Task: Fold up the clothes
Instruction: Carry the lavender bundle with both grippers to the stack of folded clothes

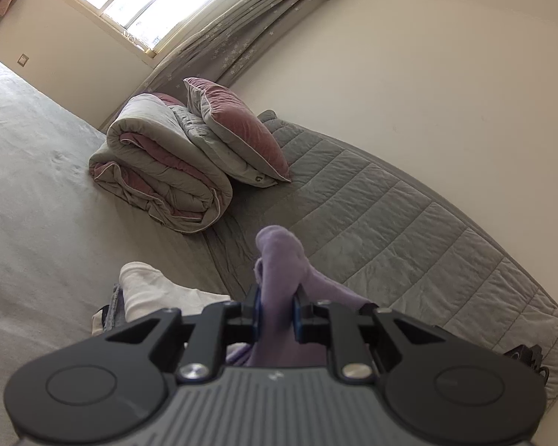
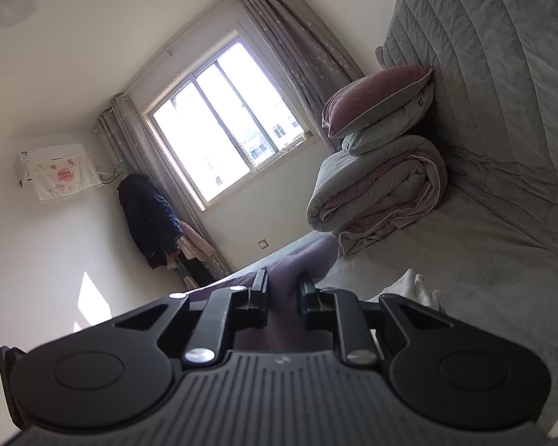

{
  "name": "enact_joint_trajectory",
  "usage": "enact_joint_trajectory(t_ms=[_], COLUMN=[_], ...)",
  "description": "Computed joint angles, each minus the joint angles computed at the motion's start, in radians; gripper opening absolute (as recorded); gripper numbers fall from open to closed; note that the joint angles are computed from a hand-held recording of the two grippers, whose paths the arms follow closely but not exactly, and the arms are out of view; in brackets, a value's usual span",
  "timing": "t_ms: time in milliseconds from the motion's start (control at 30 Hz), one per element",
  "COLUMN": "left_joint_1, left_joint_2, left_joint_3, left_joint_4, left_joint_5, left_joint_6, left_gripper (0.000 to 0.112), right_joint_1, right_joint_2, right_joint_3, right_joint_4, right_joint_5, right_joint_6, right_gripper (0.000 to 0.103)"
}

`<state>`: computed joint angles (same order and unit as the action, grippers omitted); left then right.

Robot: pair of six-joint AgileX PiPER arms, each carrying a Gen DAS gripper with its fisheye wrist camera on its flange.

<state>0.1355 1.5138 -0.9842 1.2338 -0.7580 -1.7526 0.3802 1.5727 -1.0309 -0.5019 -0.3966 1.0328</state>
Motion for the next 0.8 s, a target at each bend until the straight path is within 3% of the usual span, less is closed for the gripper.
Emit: enact_joint_trajectory(t_ms=[333,500,633,767,800], left_joint_1=[-0.089,-0.114,-0.137,-0.162,-0.168], left_joint_2=[0.238,0.385,0.490,0.579,0.589], left_joint_3=[-0.232,-0.384,-0.491,-0.604,-0.616], left_joint_4=[-0.041,-0.010,0.003,0.133,0.151], left_joint_5=[0.104,0.196,0.295,0.412,0.441], left_joint_6=[0.030,-0.013,0.019,-0.062,-0.069], left_gripper=[0.016,0.016,0.018,0.022,0.031], right_joint_1=[-0.080,-0.088,-0.077,-0.059,-0.058], right_joint_2=[0.230,0.386,0.513,0.597,0.606], right_joint_3=[-0.244,-0.418,-0.541,-0.617,-0.620], right_joint_4=[-0.196,-0.277,-0.223,-0.056,-0.011], right_joint_5=[0.019,0.058,0.096,0.171,0.179], right_joint_6=[0.123,0.182,0.083,-0.097,-0.138], right_gripper=[0.019,0.019,0.021,0.024,0.024])
